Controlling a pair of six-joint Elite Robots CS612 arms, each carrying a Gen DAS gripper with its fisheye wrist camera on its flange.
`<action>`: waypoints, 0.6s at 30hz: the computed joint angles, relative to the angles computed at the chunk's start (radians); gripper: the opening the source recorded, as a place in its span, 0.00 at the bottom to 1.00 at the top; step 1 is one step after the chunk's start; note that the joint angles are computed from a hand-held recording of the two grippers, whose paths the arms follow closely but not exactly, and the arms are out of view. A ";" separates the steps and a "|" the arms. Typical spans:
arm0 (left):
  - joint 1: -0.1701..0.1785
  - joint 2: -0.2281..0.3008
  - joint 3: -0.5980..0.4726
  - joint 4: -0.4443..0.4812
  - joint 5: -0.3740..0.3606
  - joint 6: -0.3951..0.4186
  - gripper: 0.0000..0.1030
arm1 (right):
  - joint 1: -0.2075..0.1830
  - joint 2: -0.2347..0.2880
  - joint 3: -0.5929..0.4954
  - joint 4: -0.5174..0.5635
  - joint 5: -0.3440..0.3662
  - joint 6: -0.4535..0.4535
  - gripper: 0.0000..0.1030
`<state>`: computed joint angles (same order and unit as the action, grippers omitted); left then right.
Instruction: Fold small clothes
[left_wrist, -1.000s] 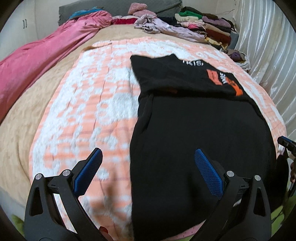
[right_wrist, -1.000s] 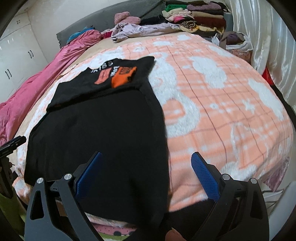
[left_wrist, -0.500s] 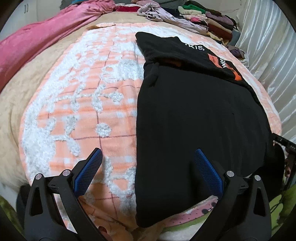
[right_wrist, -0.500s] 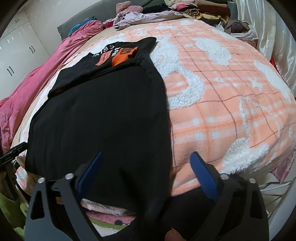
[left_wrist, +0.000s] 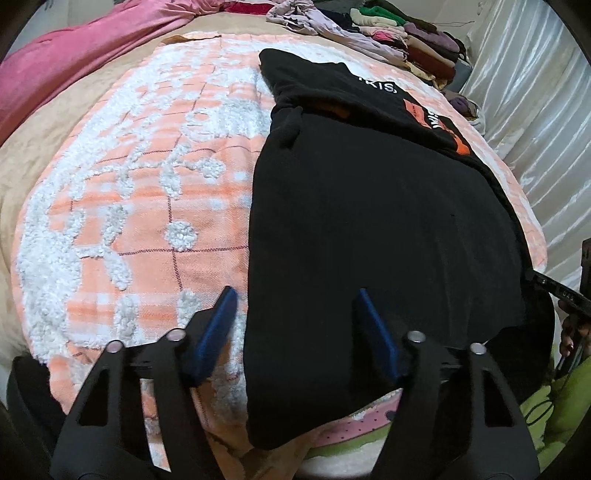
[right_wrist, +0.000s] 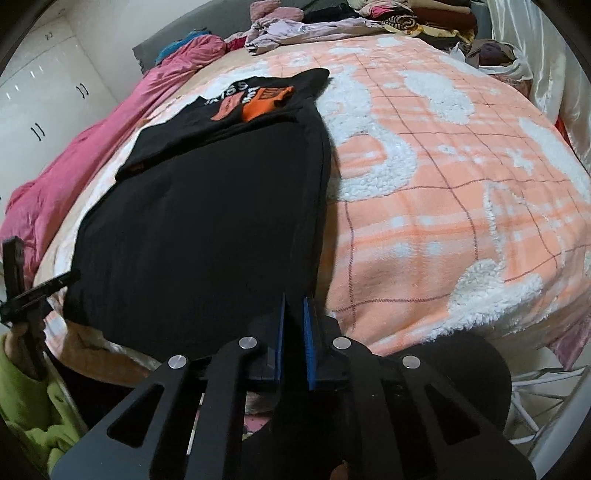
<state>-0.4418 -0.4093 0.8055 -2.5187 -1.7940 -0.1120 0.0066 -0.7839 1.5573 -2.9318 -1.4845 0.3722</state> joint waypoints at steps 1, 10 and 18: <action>0.002 0.002 -0.003 0.004 -0.004 -0.005 0.51 | -0.002 0.001 -0.003 0.017 0.005 0.009 0.14; -0.002 0.002 0.000 0.018 0.008 0.000 0.52 | -0.001 0.016 -0.031 0.086 0.009 -0.006 0.28; 0.015 -0.004 -0.006 -0.017 -0.098 -0.019 0.04 | -0.023 0.002 0.004 -0.048 0.109 0.019 0.07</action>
<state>-0.4263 -0.4128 0.7997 -2.5361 -1.8916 -0.1311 -0.0164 -0.7823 1.5616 -2.9802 -1.3756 0.3910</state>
